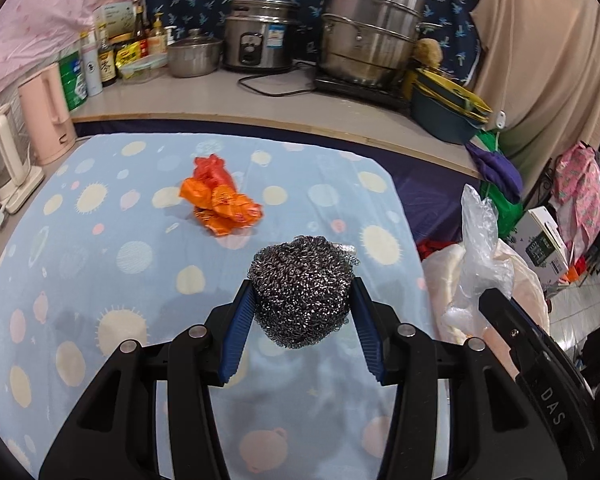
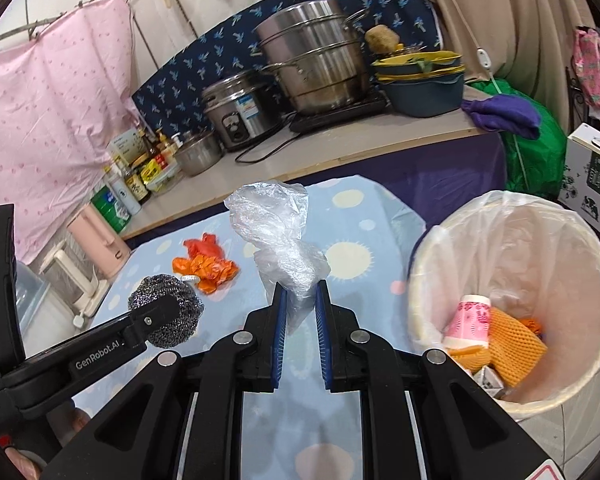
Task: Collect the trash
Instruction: 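Carry the scrubber and clear plastic over the bin and release both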
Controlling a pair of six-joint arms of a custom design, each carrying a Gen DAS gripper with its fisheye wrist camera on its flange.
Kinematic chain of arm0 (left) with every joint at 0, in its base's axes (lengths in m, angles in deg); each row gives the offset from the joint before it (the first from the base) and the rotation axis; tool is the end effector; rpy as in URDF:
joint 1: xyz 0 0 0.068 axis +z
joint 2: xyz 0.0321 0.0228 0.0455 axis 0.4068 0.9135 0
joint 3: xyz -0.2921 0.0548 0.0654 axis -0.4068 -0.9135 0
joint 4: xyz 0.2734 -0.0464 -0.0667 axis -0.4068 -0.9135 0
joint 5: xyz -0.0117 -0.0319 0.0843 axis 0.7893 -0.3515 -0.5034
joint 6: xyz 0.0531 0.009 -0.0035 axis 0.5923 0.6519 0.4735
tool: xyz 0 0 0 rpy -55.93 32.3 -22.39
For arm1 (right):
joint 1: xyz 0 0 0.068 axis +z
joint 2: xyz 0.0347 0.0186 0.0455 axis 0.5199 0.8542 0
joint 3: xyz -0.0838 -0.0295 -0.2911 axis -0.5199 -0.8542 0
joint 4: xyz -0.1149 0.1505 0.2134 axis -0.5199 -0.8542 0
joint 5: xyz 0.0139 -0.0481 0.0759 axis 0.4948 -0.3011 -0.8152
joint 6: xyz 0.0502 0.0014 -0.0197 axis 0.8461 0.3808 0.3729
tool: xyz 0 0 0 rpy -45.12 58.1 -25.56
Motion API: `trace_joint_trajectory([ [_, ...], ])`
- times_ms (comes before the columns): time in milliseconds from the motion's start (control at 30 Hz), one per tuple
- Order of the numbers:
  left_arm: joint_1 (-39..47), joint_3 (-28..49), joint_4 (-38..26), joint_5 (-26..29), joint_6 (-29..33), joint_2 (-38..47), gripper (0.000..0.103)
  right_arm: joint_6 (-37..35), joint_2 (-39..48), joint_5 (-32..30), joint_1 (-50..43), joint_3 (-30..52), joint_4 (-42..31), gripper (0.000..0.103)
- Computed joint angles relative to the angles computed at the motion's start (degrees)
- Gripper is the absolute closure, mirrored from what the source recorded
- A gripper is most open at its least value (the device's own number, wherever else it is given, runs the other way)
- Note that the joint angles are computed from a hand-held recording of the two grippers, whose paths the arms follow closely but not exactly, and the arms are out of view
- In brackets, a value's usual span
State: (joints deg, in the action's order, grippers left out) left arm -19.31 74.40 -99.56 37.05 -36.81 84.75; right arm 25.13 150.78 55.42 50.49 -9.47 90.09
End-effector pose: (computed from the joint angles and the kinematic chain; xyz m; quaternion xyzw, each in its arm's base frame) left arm 0.2847 -0.2518 0.2109 0.0144 0.9279 -0.0851 0.3626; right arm 0.2420 0.0806 0.1914 0.1046 0.8791 0.1535 0.4389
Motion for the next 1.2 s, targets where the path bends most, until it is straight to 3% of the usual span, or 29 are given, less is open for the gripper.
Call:
trace_joint_trajectory([
  [333,-6.8,8.0,-3.8,-2.9,0.8,5.3,0.057,-1.3,-9.0,-5.7,-11.9,-5.5,-2.8,0.089],
  [633,-11.4,17.0,-6.9,-4.1,1.8,12.1,0.057,-4.8,-12.2,-12.4,-24.3,-8.6,-3.7,0.089],
  [1200,-16.3,34.5,-13.0,-4.4,4.2,24.5,0.057,-10.6,-8.4,-22.8,-42.1,-10.8,-1.1,0.089],
])
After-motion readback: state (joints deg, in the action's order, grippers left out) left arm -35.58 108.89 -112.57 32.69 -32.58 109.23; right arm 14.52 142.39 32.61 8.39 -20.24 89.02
